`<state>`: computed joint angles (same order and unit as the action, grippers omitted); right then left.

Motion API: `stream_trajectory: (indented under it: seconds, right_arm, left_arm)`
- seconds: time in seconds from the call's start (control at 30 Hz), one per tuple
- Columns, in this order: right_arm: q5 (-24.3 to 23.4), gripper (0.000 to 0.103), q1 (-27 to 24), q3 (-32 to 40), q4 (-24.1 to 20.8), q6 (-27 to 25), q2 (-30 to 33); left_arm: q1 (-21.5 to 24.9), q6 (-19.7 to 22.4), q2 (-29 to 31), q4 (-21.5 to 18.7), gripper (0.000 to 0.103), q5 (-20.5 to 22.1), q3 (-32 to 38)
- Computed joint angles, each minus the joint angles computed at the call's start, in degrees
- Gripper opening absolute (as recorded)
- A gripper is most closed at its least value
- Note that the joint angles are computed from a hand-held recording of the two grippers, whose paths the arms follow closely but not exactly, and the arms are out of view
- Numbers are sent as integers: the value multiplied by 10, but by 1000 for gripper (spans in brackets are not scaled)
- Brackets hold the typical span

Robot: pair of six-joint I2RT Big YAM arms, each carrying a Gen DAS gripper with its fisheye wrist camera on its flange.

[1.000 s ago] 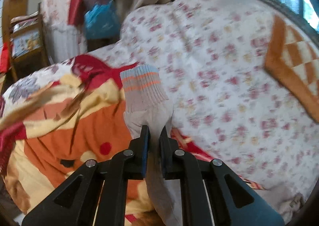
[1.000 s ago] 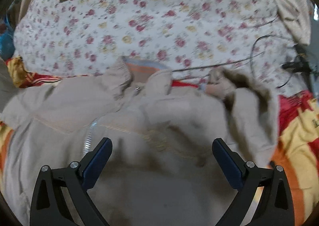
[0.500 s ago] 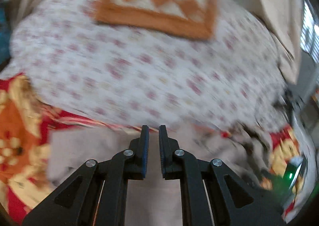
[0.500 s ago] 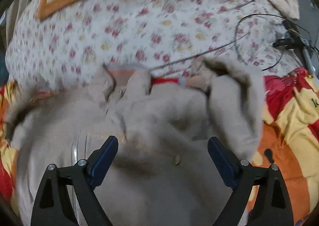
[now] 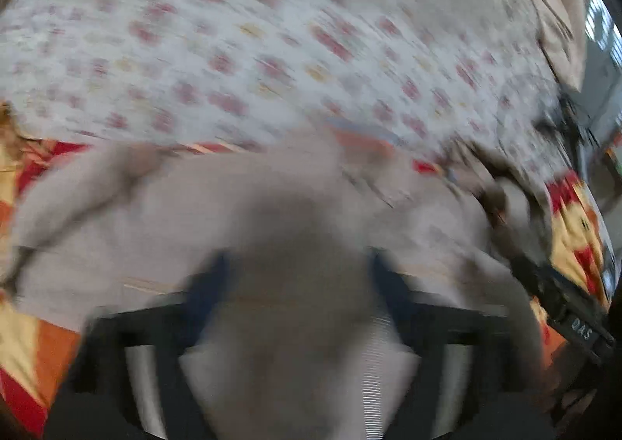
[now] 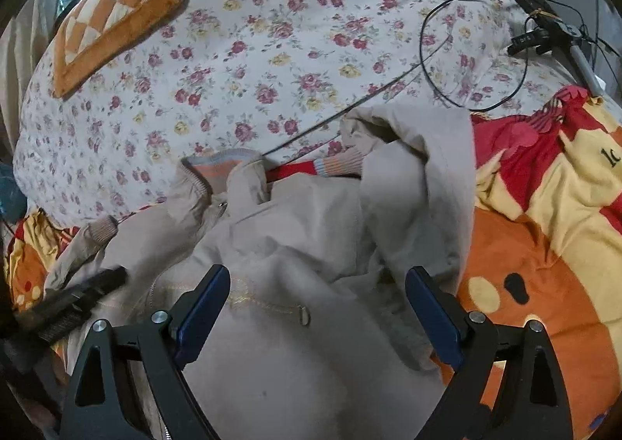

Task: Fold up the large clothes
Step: 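Carry the cuff across the jacket front and release with left tool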

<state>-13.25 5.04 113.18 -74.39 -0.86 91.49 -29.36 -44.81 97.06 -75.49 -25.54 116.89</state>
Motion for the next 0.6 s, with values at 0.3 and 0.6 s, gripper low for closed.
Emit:
stream_trajectory:
  seconds: [0.3, 0.6]
  right_arm:
    - [-23, 93, 15, -11, -32, -1, 3]
    - [-19, 93, 19, -11, -34, -5, 10]
  left_arm:
    - [113, -18, -4, -150, 86, -122, -55]
    - [99, -2, -48, -72, 1, -14, -62]
